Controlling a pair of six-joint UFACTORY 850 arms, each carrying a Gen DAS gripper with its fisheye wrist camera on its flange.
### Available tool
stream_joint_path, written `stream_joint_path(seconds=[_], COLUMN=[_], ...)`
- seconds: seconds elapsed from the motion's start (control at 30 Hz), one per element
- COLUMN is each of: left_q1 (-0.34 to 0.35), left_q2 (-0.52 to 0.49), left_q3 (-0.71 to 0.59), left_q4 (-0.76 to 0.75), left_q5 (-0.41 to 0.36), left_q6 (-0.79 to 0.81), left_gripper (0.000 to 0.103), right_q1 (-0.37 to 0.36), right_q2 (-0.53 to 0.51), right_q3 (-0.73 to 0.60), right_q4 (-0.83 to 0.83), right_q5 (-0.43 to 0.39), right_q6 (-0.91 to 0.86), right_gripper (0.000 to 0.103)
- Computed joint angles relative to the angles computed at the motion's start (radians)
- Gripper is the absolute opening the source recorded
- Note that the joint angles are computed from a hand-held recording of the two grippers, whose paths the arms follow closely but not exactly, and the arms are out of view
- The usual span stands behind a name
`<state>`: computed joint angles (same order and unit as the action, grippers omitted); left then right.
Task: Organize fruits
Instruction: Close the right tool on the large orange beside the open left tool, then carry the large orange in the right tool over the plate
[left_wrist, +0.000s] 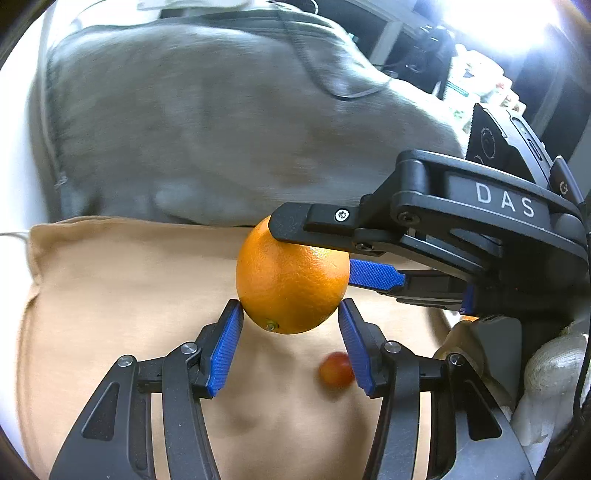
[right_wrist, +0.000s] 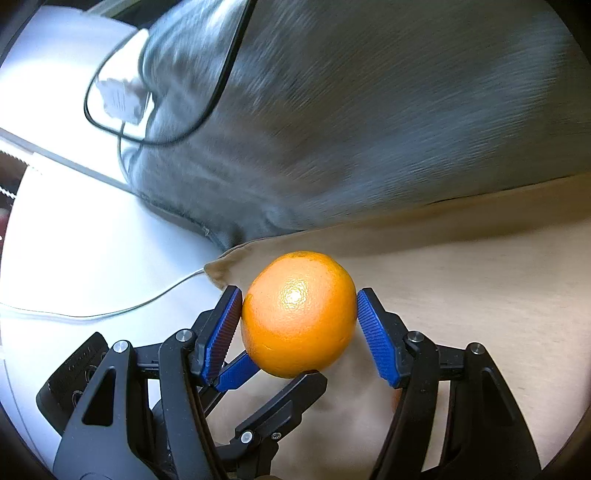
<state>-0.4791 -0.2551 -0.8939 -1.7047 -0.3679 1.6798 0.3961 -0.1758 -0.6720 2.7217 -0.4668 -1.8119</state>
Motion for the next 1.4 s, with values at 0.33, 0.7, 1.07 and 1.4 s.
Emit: stream_joint_path(seconds=[0.33,0.7,1.07,1.4], left_q1=[-0.125,-0.185,-0.262,-0.305], left_q2=[-0.019,-0.048,-0.055,-0.119], left_q3=[-0.057,-0.140,-0.080,-0.158], left_q4=[0.054,0.227,0.138,0.240], left_q5=[0.008,-0.045,-0.058,-0.051], left_q6=[-0.103,-0.291,-0.199,-0.315], left_gripper=[0.053,0.053,0.053,0.051], right_q1=[-0.096,-0.240,-0.402,-0.496], right_q2=[0.181,0.390,0.510,0.525], right_q3=[0.165,0.310,0.381,0.403], right_q4=[-0.041,-0.289,-0.726,-0.911], right_q5=[0.032,0.113,0.137,0.106], right_q6=[0.032,0.231,0.585,0.700], right_gripper=[0.067,0.067,0.067,0.067])
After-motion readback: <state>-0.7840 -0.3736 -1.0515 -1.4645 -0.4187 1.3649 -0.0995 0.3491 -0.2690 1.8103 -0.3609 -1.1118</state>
